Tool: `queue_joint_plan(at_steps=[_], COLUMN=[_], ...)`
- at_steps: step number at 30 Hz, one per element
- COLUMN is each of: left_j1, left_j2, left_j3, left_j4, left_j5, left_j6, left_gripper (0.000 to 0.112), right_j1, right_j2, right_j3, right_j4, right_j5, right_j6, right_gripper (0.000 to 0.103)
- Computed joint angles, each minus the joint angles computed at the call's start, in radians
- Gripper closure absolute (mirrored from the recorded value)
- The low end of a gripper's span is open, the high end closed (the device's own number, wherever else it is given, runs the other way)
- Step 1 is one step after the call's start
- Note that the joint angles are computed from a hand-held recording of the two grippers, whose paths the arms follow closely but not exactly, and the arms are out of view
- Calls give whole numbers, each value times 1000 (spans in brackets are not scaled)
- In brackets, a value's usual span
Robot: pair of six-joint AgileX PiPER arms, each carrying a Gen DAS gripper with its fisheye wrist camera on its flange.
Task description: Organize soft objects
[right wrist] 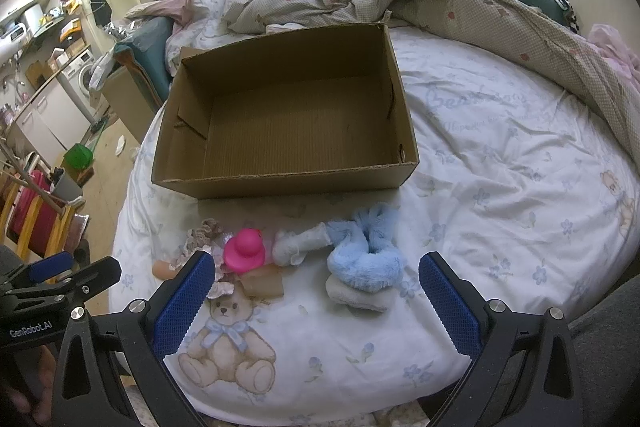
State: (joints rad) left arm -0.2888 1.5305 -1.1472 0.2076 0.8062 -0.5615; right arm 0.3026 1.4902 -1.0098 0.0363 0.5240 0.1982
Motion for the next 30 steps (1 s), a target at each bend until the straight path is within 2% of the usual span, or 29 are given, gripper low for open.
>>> queue_joint_plan(at_steps=[7,9,14,20,22,24,26,28,30], left_j1=[6,26,122,246,267,266,261,254,245], left_j2=[5,13,86,216,257,314,362,412,462], left_j3=[-8,-27,-154,-321,-351,-384,-390,-413,-434], left_j4=[-13,-40,-88,-196,-231,-246,-273,-294,-309], left_j5=[10,27,141,283,306,338,353,388,405], left_j6=[15,42,95,204,227,252,290,320,356], left_gripper=[9,9,9,9,10,14,40,47,48], right_j1=[-3,-21,-127,-194,-215,-221,-231,-242,-248], right_j2=[-4,6,80,207,253,293,317,339,354], right_j3=[8,-12,-149,-329,-373,-404,-408,-407,-398], right_j4=[17,70,264,249,254,231,224,226,225], right_j5=[4,26,190,376,422,448,446,441,435], right_j6=[-20,-63,-235,-286,-309,-308,-298,-290,-278], right_gripper=[0,0,0,0,0,0,0,0,0])
